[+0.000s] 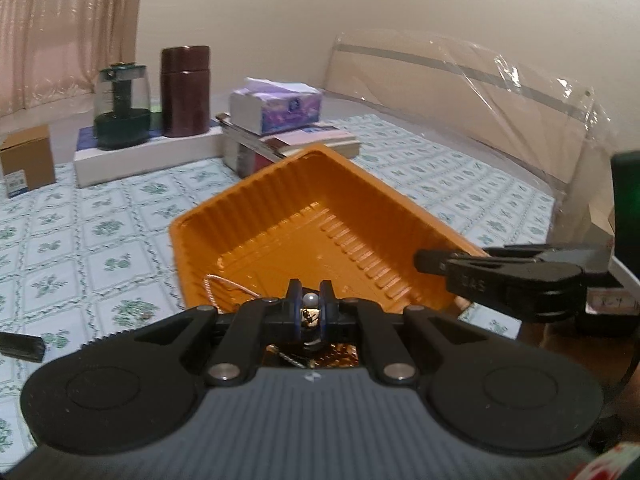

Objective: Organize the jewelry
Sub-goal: 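Carry the pearl earring into the orange tray and release it, then move the open left gripper back toward the remaining dark bead strand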

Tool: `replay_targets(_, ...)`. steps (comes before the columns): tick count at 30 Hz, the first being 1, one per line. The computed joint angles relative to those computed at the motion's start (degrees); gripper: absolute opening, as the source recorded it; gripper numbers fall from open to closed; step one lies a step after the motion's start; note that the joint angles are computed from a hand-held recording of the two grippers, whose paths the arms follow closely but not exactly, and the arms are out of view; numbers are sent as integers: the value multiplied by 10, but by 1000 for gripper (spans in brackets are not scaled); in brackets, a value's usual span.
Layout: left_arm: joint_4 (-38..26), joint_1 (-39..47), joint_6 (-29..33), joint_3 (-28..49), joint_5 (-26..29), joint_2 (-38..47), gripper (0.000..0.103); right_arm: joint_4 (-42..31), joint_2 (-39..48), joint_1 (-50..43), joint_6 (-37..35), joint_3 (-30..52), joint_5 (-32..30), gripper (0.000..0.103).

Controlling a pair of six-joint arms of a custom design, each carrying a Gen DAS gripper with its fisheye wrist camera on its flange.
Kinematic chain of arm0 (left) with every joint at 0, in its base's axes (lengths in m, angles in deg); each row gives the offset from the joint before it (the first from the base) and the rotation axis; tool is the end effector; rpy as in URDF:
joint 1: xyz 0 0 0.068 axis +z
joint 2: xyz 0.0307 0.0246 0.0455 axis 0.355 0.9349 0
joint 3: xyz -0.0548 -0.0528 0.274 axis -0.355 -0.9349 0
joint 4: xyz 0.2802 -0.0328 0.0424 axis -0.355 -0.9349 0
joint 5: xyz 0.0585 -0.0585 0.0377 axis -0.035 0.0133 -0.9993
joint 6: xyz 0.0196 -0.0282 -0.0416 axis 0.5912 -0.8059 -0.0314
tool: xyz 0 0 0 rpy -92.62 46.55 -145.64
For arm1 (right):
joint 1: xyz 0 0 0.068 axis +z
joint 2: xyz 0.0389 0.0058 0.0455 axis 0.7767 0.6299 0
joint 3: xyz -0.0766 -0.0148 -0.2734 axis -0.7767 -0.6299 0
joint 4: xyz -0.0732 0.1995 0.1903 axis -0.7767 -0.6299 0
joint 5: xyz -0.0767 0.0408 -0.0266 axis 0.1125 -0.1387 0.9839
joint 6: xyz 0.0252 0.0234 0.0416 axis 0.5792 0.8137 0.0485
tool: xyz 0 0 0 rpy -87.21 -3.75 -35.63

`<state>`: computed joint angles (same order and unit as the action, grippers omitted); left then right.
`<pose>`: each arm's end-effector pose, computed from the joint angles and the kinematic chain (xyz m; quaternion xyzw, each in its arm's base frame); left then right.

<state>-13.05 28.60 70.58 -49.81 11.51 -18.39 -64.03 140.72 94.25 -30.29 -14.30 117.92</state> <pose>0.2278 0.0060 0.1846 0.2907 0.8216 -0.2279 0.4343 0.1646 0.1212 0.1851 0.1501 0.8671 -0.0214 0.4745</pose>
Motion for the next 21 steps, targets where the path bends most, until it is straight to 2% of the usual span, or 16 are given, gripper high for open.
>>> replay_targets(10, 11, -22, -1, -4, -16, 16, 8, 1, -1, -1, -1, -1, -1, 9)
replay_targets(12, 13, -18, -4, -2, -17, 17, 11, 1, -1, -1, -1, -1, -1, 9)
replay_targets(13, 15, -16, -6, -2, -19, 17, 16, 2, 0, -1, -2, -1, -1, 9)
replay_targets(21, 10, 60, 9, 5, 1, 21, 17, 7, 1, -4, -4, -4, -3, 9)
